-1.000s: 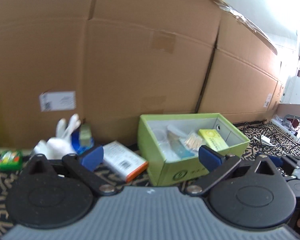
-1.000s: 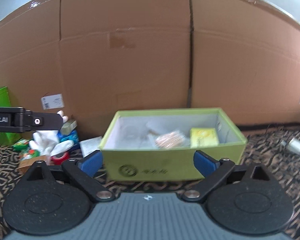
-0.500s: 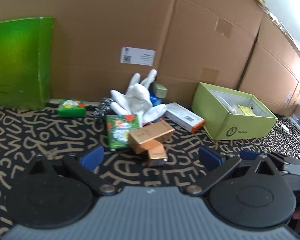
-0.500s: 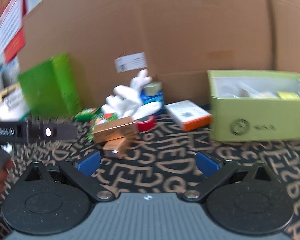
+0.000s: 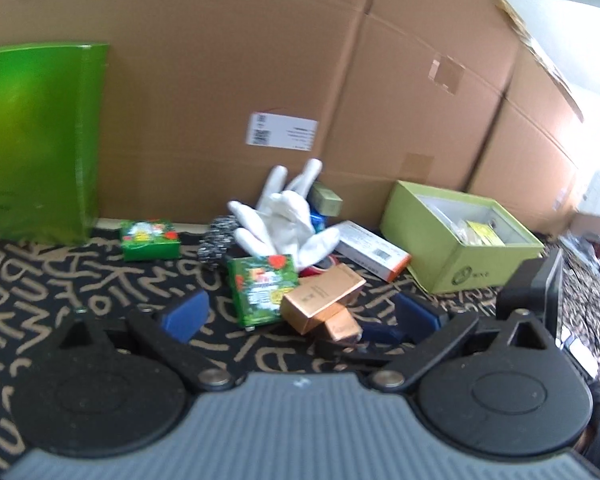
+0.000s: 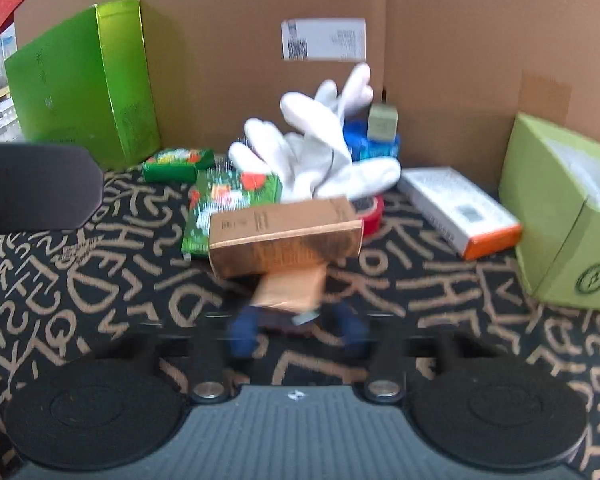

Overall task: Organize objects
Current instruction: 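Grasp a tall copper box with the left tool while the right tool grasps another copper box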

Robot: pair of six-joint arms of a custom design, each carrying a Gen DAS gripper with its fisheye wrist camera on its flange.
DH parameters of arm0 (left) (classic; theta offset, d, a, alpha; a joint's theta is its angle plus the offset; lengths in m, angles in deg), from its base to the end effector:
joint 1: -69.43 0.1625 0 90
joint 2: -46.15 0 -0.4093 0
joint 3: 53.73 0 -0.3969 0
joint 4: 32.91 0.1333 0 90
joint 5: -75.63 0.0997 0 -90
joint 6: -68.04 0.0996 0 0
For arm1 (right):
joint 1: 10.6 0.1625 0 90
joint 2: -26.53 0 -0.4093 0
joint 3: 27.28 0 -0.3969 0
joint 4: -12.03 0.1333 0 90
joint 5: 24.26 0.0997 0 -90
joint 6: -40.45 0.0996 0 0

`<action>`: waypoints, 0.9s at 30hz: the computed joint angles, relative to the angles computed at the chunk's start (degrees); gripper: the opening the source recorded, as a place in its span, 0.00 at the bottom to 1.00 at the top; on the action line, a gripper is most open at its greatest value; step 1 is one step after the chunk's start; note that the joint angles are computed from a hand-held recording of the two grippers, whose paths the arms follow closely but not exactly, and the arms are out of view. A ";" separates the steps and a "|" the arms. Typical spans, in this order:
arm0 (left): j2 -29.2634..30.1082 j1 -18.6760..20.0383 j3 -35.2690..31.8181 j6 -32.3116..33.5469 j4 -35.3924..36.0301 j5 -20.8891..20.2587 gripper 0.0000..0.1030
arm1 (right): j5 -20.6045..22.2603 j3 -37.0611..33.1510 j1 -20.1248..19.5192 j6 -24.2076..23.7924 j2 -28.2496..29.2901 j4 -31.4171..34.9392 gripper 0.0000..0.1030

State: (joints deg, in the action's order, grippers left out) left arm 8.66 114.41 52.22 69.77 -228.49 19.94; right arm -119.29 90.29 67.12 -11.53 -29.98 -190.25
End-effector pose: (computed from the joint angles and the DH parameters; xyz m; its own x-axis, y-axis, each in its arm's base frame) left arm -0.2902 -0.5579 0.0370 -0.8071 0.3607 -0.4675 0.5887 0.5530 -0.5896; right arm 0.0031 -0.5714 0.1721 -0.6955 -0.3105 0.6480 -0.6733 0.5965 -0.4369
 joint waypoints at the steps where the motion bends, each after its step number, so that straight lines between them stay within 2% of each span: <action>1: 0.33 0.40 -0.74 0.72 1.08 -1.42 0.92 | 0.51 0.64 -0.40 0.03 -0.72 0.11 0.35; 3: 1.39 1.29 -3.01 1.44 4.22 -4.44 0.82 | 1.61 1.97 -1.39 -0.05 -2.68 1.11 0.34; 8: 6.71 2.91 -10.84 1.75 12.28 -10.23 0.69 | 3.15 4.69 -3.73 -1.89 -5.48 0.85 0.34; 11: 9.36 2.77 -13.73 2.72 14.16 -8.82 0.61 | 3.69 5.52 -4.62 -2.25 -6.96 1.56 0.34; 12: 9.63 2.64 -13.99 3.31 14.54 -8.17 0.54 | 3.84 5.80 -4.91 -2.60 -7.41 1.64 0.34; 14: 9.10 2.95 -13.38 2.57 15.01 -9.29 0.53 | 4.66 6.42 -5.75 -2.84 -8.65 2.68 0.34; 17: 7.47 2.78 -10.91 1.59 15.18 -9.08 0.35 | 5.60 7.68 -6.85 -3.30 -10.23 3.20 0.34; 19: 5.95 2.71 -8.78 0.66 15.59 -8.84 0.29 | 5.97 9.14 -7.68 -3.98 -11.96 3.59 0.34; 20: 5.00 2.54 -7.63 -0.59 16.45 -8.23 0.19 | 6.20 10.00 -8.18 -4.25 -13.06 4.01 0.34; 21: 3.95 2.32 -6.38 -1.90 17.56 -7.68 0.14 | 6.29 10.71 -8.65 -4.52 -14.12 4.62 0.34; 23: 2.06 2.16 -3.88 -3.72 17.81 -8.72 0.14 | 6.86 12.56 -9.76 -4.84 -16.49 5.49 0.34; 25: 1.31 1.66 -2.28 -5.26 16.54 -9.12 0.21 | 7.08 13.58 -10.33 -4.54 -17.79 5.85 0.34; 27: 1.90 0.88 -1.92 -6.57 13.92 -8.33 0.56 | 7.63 14.08 -10.59 -4.40 -17.67 4.04 0.35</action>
